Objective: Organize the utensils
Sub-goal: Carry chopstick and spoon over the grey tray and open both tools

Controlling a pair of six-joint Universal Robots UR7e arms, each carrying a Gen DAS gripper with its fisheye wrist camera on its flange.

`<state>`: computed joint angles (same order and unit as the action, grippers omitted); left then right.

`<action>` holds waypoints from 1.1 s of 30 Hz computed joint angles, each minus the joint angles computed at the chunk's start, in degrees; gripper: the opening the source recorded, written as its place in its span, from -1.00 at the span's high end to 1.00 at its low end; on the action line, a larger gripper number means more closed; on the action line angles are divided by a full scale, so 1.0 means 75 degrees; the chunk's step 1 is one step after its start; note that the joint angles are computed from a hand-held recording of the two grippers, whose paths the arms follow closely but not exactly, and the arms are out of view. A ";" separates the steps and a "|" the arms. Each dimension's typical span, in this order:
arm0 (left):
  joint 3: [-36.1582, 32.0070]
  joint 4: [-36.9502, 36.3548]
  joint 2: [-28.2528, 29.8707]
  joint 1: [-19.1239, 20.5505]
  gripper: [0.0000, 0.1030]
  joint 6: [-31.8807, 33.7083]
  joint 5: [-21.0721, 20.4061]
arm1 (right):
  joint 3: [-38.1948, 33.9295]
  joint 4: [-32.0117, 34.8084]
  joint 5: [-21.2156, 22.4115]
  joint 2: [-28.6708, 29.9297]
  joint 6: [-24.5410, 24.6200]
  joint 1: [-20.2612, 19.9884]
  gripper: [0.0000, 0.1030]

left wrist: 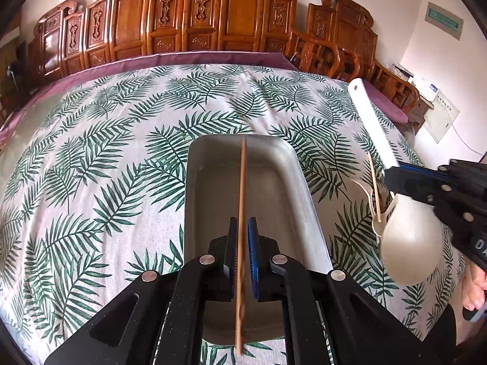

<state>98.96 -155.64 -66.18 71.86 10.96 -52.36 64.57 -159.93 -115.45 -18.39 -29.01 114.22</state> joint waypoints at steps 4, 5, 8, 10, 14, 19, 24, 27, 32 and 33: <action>0.0116 -0.0012 -0.0215 -0.0010 0.84 0.0021 0.0024 | -0.0246 0.0126 0.0113 0.0209 0.0100 0.0000 0.91; 0.0150 0.0008 -0.0300 -0.0006 0.84 0.0018 0.0053 | -0.0312 0.0168 0.0149 0.0265 0.0117 -0.0006 0.91; 0.0230 -0.0026 -0.0473 -0.0011 0.83 0.0123 0.0138 | -0.0598 0.0303 0.0286 0.0509 0.0166 0.0013 0.91; 0.0319 -0.0101 -0.0610 -0.0026 0.82 0.0246 0.0252 | -0.0753 0.0378 0.0365 0.0647 0.0205 0.0018 0.91; 0.0458 -0.0215 -0.0855 -0.0058 0.79 0.0369 0.0376 | -0.1195 0.0629 0.0406 0.1016 0.0236 0.0036 0.91; 0.0656 -0.0332 -0.1139 -0.0088 0.71 0.0472 0.0370 | -0.1549 0.0895 0.0345 0.1338 0.0268 0.0060 0.91; 0.0843 -0.0493 -0.1336 -0.0119 0.68 0.0545 0.0345 | -0.1755 0.1234 0.0160 0.1560 0.0269 0.0061 0.91; 0.0878 -0.0510 -0.1375 -0.0131 0.61 0.0599 0.0355 | -0.1745 0.1314 0.0085 0.1592 0.0300 0.0058 0.91; 0.0939 -0.0543 -0.1423 -0.0196 0.61 0.0596 0.0352 | -0.1565 0.1282 0.0041 0.1452 0.0454 0.0058 0.88; 0.0965 -0.0563 -0.1432 -0.0219 0.61 0.0619 0.0361 | -0.1507 0.1229 0.0042 0.1405 0.0449 0.0056 0.86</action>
<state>106.20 -159.86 -76.93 70.22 15.60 -49.65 53.27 -150.71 -115.14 -7.86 -25.64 114.64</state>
